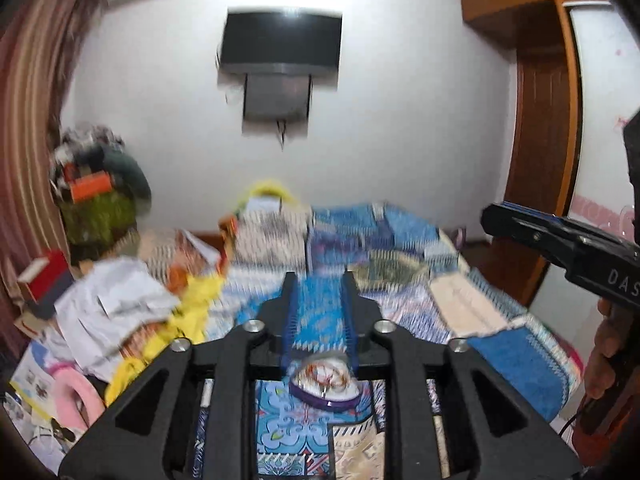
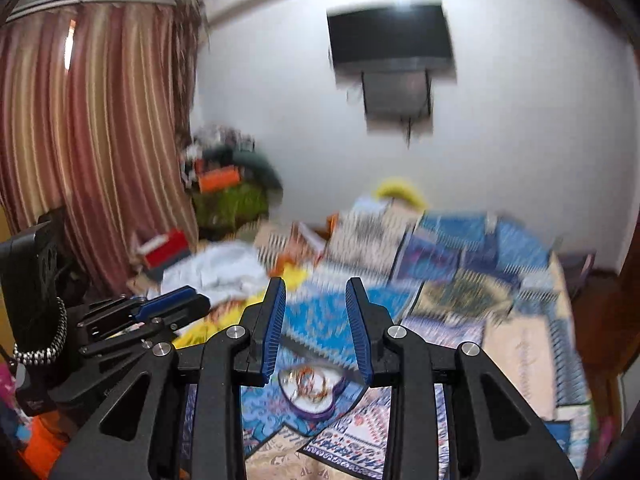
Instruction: Organize jewelry
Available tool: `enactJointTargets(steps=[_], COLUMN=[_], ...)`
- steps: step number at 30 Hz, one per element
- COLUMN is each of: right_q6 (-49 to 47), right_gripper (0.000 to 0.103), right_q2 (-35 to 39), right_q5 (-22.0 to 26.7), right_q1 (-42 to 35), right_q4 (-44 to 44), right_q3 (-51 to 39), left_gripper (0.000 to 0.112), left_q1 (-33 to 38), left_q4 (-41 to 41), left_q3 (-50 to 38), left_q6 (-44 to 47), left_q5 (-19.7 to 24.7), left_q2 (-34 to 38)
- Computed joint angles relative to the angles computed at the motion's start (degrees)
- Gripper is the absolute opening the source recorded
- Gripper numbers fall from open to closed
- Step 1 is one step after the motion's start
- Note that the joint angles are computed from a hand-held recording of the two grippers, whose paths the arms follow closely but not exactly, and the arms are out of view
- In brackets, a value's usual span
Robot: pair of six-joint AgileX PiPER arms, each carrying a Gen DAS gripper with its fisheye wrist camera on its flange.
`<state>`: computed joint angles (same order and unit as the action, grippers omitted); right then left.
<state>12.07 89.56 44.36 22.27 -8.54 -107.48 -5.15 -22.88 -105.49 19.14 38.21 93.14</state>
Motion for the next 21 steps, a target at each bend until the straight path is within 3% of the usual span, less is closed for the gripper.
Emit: enactJointTargets(steps=[2,4,9,11,13,16,21], right_q6=[5.82,13.02,27.22,33.12,36.30,39.71,42.15], right_gripper=[0.029,0.035,0.071,0.084,0.089,0.099,0.101], right_q2=[-4.19,-7.76,-12.78,-13.76,-13.70,-13.61,-14.43], right_q5=[-2.27,-2.78,-1.86,0.14,0.81,2.22,3.80], right_q1=[3.69,7.69,14.38,17.58,18.53,20.04,21.37], right_q4=[-8.72,-18.45,-34.16,-41.73,-45.64,-49.43,-51.52], right_q3=[3.72,7.19,13.02,14.55,15.35,16.06,17.66], left_gripper=[0.040,0.046,0.075,0.093,0.100,0.101,0.102], left_q1=[-0.64,-1.78,-4.00,-4.70,-4.66,-4.31,-3.79], left_q4=[1.01,3.67,12.56,16.70,17.53,18.21,19.13], left_q3=[3.53,7.67,14.30,16.44,18.02,19.09,20.68], left_q6=[-0.65,-2.49,-11.05,-14.97,-16.39,-18.12,-19.65], left_q5=[-3.13,-6.60,-11.37,-12.45,-13.09,-12.72,-12.83], left_q2=[-3.97,-8.37,-15.32,-17.50,-18.88,-20.21,-21.46])
